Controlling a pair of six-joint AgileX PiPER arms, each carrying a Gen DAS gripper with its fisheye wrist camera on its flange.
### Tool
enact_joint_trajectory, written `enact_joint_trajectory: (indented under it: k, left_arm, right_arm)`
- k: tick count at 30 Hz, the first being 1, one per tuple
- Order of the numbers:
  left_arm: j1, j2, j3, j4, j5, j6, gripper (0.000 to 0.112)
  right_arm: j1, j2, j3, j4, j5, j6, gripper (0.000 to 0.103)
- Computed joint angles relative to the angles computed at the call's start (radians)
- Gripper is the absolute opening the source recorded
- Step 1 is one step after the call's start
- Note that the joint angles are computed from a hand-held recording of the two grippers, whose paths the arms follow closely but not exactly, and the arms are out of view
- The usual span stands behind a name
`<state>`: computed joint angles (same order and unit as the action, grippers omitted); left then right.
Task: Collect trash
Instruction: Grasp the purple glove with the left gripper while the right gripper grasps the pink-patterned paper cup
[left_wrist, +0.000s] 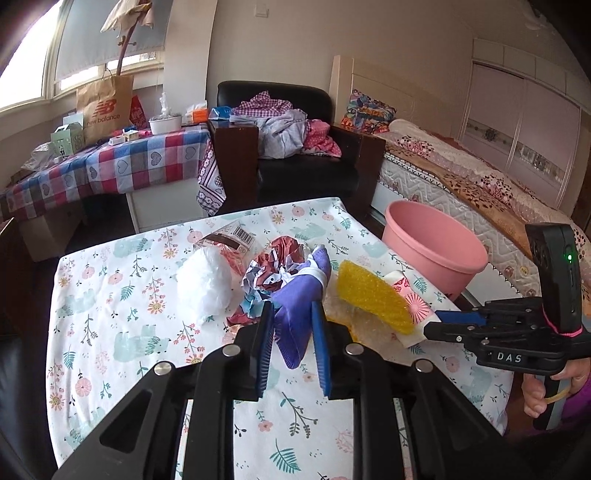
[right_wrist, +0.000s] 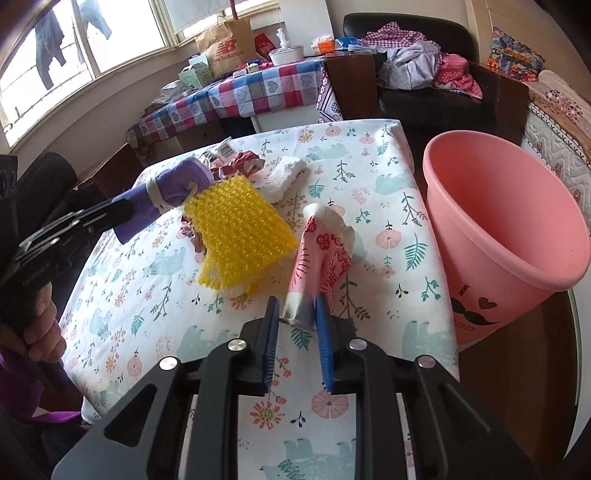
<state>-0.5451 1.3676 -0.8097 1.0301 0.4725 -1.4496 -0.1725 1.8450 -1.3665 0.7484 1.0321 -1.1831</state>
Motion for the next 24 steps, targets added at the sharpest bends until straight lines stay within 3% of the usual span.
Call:
enact_joint_trajectory:
  k: [15, 24]
  left_arm:
    - [-0.093, -0.029, -0.058, 0.067, 0.126, -0.120, 0.019]
    - [-0.096, 0.026, -0.151, 0.055, 0.137, -0.134, 0.019]
  right_arm:
    - [-0.100, -0.081, 0.018, 0.166, 0.041, -0.155, 0.018]
    - [-0.147, -0.087, 0.008, 0.232, 0.048, -0.191, 0.018]
